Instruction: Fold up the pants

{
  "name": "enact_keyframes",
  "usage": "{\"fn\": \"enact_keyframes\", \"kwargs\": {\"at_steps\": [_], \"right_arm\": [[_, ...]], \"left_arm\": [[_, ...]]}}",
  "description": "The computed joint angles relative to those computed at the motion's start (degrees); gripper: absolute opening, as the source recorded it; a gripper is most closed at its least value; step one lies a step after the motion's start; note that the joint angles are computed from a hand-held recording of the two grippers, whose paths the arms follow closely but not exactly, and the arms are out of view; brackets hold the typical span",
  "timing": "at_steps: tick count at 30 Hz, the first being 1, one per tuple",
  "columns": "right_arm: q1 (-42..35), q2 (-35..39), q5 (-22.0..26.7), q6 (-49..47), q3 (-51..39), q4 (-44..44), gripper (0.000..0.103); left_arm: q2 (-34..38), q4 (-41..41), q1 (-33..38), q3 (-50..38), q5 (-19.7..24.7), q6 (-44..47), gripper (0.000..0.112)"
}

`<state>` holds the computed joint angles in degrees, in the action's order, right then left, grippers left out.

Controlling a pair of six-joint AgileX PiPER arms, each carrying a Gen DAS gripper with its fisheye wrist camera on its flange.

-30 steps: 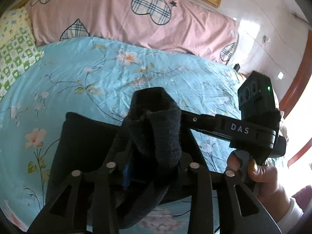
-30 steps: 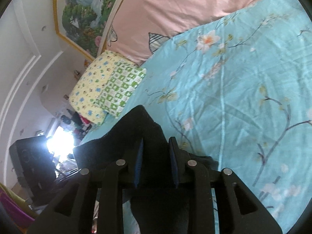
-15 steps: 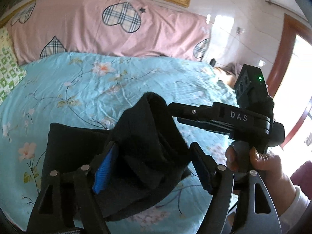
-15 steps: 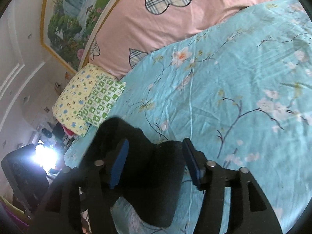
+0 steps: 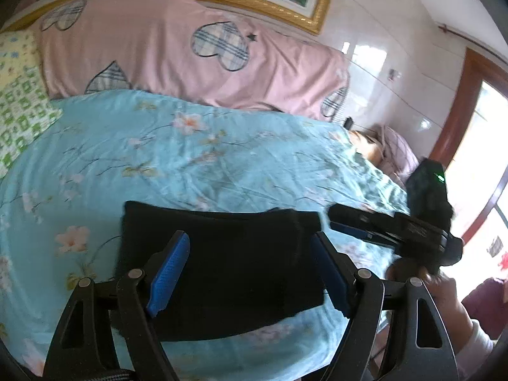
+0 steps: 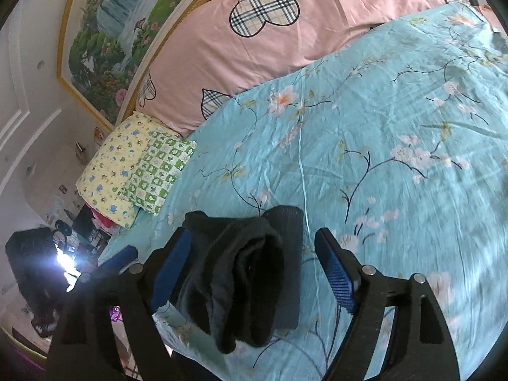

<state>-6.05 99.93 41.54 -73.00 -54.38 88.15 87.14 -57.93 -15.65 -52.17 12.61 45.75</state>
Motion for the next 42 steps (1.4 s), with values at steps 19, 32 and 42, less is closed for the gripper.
{"fn": "enact_keyframes", "kwargs": {"at_steps": [19,32,42], "right_arm": [[7.58,-6.18,-9.35,2.65,5.21,-2.87,0.087],[10.42,-5.42,-11.91,5.47,5.32,-4.74,0.088],[10.49,-2.70,-12.47,8.19,3.66,-7.65,0.088]], "left_arm": [[1.42,-7.54,12.53,2.46,5.11,5.60,0.079],[3.97,-6.72,15.30,2.20,7.00,4.19,0.080],[8.57,-2.82,16.42,-0.72,8.71,-0.83,0.080]]}}
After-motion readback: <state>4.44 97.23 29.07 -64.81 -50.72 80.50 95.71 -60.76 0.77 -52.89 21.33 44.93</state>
